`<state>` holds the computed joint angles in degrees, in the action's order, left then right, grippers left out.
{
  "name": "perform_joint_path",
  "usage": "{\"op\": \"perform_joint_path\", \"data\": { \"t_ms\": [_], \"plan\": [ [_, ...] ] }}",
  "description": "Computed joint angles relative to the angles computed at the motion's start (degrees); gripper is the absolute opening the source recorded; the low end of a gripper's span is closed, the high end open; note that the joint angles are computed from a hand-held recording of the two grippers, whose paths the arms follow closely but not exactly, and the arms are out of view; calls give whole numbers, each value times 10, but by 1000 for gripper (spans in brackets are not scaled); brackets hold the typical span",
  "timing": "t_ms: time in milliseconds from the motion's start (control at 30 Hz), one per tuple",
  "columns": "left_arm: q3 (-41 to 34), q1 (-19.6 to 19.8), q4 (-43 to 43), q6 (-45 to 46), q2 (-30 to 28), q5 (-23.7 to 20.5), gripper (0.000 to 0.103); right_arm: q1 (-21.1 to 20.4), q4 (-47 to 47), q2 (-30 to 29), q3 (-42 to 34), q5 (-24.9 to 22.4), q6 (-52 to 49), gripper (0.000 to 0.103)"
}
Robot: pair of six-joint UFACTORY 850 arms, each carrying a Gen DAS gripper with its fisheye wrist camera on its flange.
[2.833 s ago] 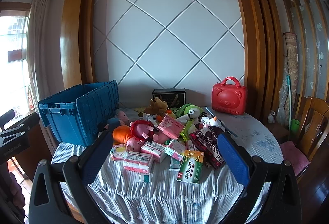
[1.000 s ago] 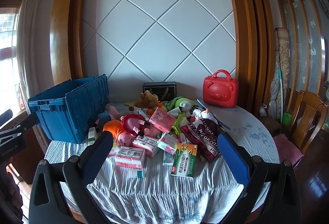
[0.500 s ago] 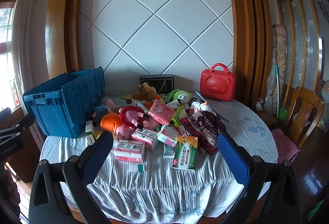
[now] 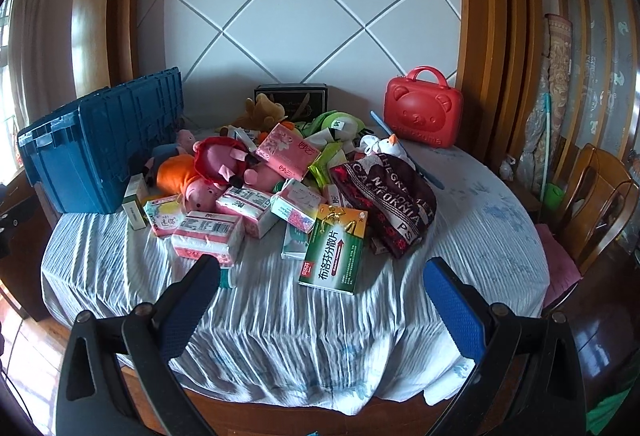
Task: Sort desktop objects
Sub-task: 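Reach both grippers into the pile and grasp a pink tissue pack each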
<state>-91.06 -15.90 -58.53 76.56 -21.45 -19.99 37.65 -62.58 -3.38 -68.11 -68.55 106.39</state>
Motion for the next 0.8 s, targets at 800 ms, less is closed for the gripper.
{"op": "perform_joint_path", "data": {
  "t_ms": [800],
  "plan": [
    [-256, -76, 283, -234, -233, -110, 102, -274, 204, -114, -66, 400, -519, 103]
  ]
}}
